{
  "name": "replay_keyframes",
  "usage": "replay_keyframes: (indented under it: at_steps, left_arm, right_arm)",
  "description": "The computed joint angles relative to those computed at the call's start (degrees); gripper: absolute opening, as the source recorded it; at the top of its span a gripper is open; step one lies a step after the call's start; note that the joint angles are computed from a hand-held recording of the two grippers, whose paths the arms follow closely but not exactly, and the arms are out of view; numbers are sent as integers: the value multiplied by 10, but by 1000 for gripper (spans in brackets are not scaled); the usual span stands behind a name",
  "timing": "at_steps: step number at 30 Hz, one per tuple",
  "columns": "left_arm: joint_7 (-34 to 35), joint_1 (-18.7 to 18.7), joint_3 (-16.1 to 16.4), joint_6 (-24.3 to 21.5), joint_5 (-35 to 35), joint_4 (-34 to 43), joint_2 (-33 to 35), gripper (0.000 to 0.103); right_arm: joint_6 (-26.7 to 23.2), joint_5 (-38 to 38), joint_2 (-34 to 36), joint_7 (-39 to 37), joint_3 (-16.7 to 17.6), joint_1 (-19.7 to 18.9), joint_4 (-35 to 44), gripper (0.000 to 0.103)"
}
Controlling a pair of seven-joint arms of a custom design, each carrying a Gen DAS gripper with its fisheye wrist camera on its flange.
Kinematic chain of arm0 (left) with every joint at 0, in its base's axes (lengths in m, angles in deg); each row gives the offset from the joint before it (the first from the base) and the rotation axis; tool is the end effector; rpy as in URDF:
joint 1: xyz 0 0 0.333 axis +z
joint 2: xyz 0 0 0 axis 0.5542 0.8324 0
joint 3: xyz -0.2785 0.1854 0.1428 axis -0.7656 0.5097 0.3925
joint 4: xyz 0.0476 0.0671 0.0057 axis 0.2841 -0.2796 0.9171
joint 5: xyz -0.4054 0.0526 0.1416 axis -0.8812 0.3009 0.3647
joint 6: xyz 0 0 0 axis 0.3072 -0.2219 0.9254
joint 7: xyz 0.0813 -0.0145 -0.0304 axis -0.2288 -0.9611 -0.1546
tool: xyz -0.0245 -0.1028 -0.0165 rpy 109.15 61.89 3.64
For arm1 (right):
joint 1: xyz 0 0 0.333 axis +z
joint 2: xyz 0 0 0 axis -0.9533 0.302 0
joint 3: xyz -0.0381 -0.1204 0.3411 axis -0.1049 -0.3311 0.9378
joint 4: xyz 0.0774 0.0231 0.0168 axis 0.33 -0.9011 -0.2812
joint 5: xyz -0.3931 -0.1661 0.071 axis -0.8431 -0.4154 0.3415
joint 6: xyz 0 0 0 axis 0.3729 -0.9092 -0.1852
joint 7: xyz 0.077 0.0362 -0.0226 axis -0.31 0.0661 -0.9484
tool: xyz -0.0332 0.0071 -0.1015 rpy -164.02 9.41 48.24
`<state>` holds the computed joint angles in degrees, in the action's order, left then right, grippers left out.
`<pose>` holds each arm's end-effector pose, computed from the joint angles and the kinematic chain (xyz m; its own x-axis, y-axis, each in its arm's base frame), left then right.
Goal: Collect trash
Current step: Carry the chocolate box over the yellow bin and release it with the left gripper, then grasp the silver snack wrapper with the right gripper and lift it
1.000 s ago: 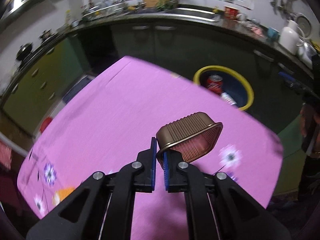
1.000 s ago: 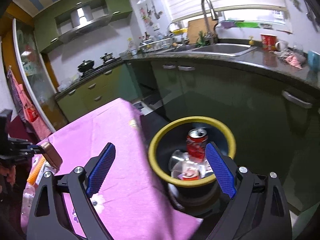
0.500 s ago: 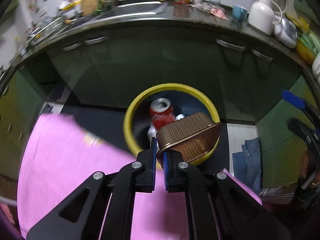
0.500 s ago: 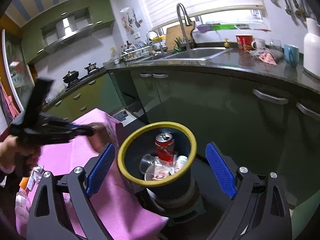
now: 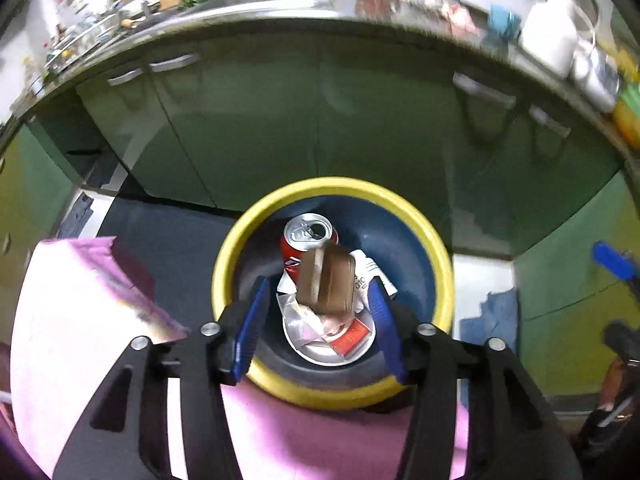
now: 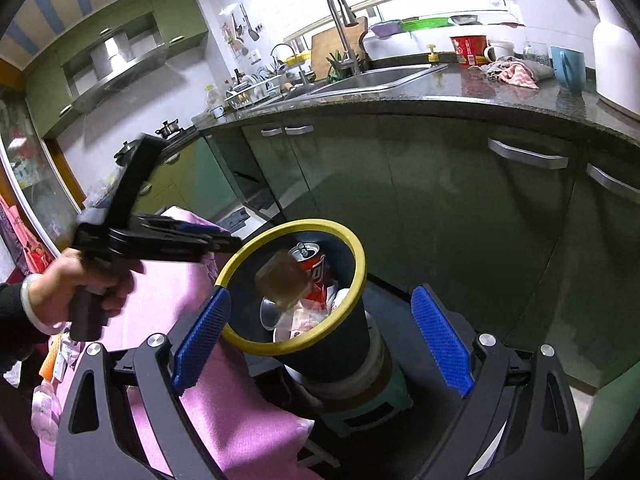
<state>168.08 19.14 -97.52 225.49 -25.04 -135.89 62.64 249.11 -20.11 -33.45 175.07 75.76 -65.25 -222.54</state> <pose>0.5337 -0.2639 0.5173 -0.7405 -0.6716 0.0255 -0.5921 0.6340 -0.4974 0.2803 0.1788 0.5117 -0.1961 -0.9239 -0.3285 -0.5491 0.3810 -0.7438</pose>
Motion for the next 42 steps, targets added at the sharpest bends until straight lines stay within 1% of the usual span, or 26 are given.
replay_keyframes:
  at_steps: [2, 4, 5, 7, 9, 10, 11, 13, 15, 17, 19, 22, 23, 24, 26, 27, 28, 29, 30, 31, 33, 36, 37, 38, 40, 42]
  left_arm:
    - [22, 4, 13, -11, -38, -13, -31, 53]
    - [43, 6, 33, -18, -82, -33, -74, 61]
    - [51, 6, 42, -22, -98, -42, -90, 63]
    - [74, 6, 72, -34, -145, -71, -144, 66]
    - [89, 9, 95, -40, -167, -95, -188, 68]
    - [97, 13, 109, -35, -178, -118, -224, 70]
    - [98, 19, 118, -25, -180, -139, -253, 72]
    - [90, 28, 133, -7, -178, -174, -302, 81]
    - [72, 51, 153, 10, -164, -222, -371, 86]
    - [57, 71, 173, 20, -145, -261, -428, 88]
    - [36, 99, 185, 40, -120, -298, -481, 92]
    - [-3, 172, 184, 73, -70, -364, -567, 94]
    - [-13, 191, 188, 76, -56, -378, -584, 94]
    - [-25, 212, 191, 77, -43, -392, -606, 95]
    - [-40, 239, 212, 68, -23, -412, -638, 95]
    - [-48, 253, 224, 61, -13, -420, -651, 95]
    - [-55, 260, 234, 58, -5, -423, -657, 95]
    - [-61, 267, 248, 52, 2, -429, -667, 95]
    - [-67, 272, 261, 44, 7, -433, -676, 95]
    - [-73, 279, 273, 35, 11, -437, -683, 95]
    - [-73, 289, 289, 29, 21, -439, -684, 95]
    - [-74, 309, 299, 14, 35, -445, -697, 95]
    - [-70, 313, 305, 9, 38, -446, -699, 95]
    - [-68, 314, 309, 6, 38, -446, -699, 95]
    - [-64, 316, 315, 7, 37, -447, -698, 95]
    - [-60, 316, 320, 7, 35, -446, -693, 95]
  right_arm:
    - [1, -1, 8, 0, 2, 0, 6, 91]
    - [0, -1, 13, 2, 7, 2, 12, 91]
    - [2, -2, 17, 1, 7, 4, 16, 91]
    - [2, -4, 26, -5, 7, 11, 24, 92]
    - [2, -6, 37, -14, 5, 20, 33, 92]
    - [7, -6, 47, -22, 2, 28, 40, 92]
    - [12, -6, 58, -32, -2, 38, 46, 92]
    - [23, -3, 86, -54, -12, 58, 61, 92]
    - [24, -1, 113, -74, -12, 71, 80, 92]
    - [31, -1, 161, -112, -22, 97, 113, 92]
    - [48, 12, 213, -160, -48, 141, 144, 92]
    - [58, 57, 309, -273, -108, 237, 214, 92]
    - [57, 71, 342, -313, -138, 282, 242, 92]
    - [56, 107, 366, -367, -156, 312, 263, 92]
    - [60, 247, 434, -561, -214, 412, 327, 92]
    - [48, 322, 466, -661, -247, 462, 364, 92]
    - [35, 370, 488, -730, -270, 495, 392, 92]
    - [8, 427, 520, -820, -278, 513, 435, 92]
    - [-5, 455, 538, -870, -269, 511, 458, 95]
    - [-31, 448, 567, -901, -261, 505, 496, 97]
    - [-87, 414, 626, -923, -247, 490, 573, 97]
    - [-144, 403, 687, -930, -224, 464, 654, 97]
    - [-175, 405, 715, -934, -214, 452, 693, 97]
    - [-192, 396, 735, -933, -207, 446, 720, 97]
    - [-215, 369, 762, -934, -197, 436, 754, 98]
    - [-224, 340, 783, -925, -188, 433, 781, 98]
